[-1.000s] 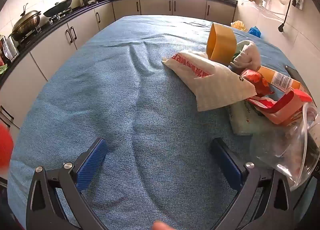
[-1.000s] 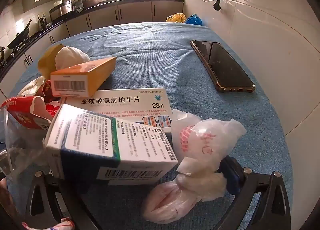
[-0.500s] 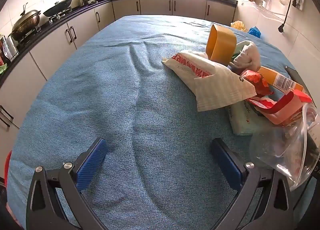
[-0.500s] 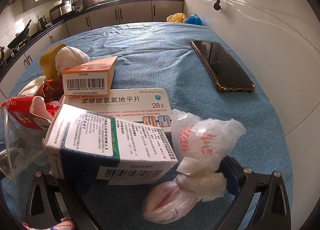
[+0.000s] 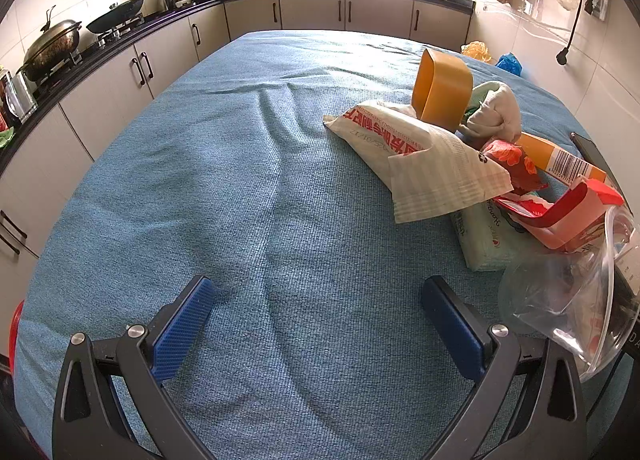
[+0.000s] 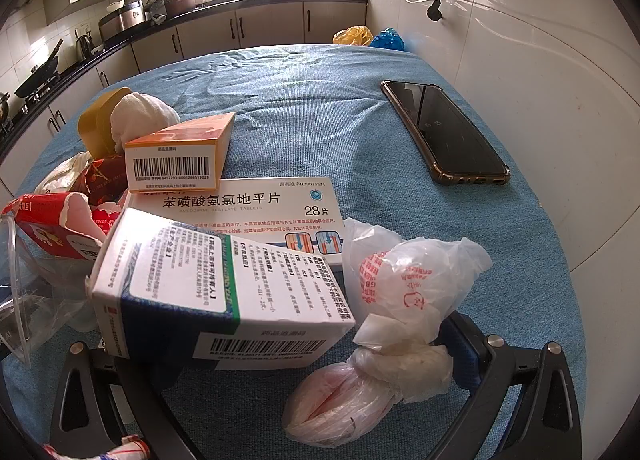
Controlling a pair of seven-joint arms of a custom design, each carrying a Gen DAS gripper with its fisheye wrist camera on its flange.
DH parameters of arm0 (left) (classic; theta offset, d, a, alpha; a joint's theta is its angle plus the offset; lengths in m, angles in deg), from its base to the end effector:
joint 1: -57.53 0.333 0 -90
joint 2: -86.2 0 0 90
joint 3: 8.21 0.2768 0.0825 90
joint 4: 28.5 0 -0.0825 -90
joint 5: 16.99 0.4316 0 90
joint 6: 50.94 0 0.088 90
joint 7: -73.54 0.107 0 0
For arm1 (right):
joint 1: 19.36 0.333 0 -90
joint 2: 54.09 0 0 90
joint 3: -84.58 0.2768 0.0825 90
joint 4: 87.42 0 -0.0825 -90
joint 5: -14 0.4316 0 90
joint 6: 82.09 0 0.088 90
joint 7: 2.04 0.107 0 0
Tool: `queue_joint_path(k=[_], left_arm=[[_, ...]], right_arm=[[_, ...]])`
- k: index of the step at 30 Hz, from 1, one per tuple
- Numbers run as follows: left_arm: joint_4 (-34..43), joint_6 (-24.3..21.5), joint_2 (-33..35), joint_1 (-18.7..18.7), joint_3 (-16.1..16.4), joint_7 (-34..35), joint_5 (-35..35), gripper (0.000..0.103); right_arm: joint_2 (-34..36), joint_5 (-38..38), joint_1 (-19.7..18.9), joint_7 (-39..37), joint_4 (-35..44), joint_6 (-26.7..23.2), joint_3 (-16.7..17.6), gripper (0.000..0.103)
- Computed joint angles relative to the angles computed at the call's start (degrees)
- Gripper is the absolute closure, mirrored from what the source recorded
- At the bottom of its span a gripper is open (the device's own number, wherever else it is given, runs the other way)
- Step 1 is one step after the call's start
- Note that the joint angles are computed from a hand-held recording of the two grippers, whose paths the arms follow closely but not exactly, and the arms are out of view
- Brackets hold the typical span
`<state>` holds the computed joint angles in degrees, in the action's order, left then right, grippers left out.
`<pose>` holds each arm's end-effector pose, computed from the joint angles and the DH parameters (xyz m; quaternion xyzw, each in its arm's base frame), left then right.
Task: Collect trash
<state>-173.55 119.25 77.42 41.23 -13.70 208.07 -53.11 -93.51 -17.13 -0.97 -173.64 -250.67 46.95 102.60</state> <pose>0.4985 -0.1549 0.3158 -0.4562 0.8345 -0.2651 0.1589 0.3391 0.1970 0.3256 -0.3563 0.8820 -0.2830 0.1224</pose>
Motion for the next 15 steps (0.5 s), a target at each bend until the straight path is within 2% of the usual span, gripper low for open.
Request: queue_joint_path(k=[11, 15], left_arm=[[0.0, 0.0, 0.0, 0.0, 0.0, 0.1, -0.11, 0.0], [0.25, -0.29, 0.17, -0.12, 0.26, 0.78, -0.49, 0.0]], right_arm=[[-0.16, 0.03, 0.11, 0.08, -0.24, 0.07, -0.03, 0.0], [-0.41, 1.7, 0.64, -1.17, -0.19, 0.33, -1.1, 0.0]])
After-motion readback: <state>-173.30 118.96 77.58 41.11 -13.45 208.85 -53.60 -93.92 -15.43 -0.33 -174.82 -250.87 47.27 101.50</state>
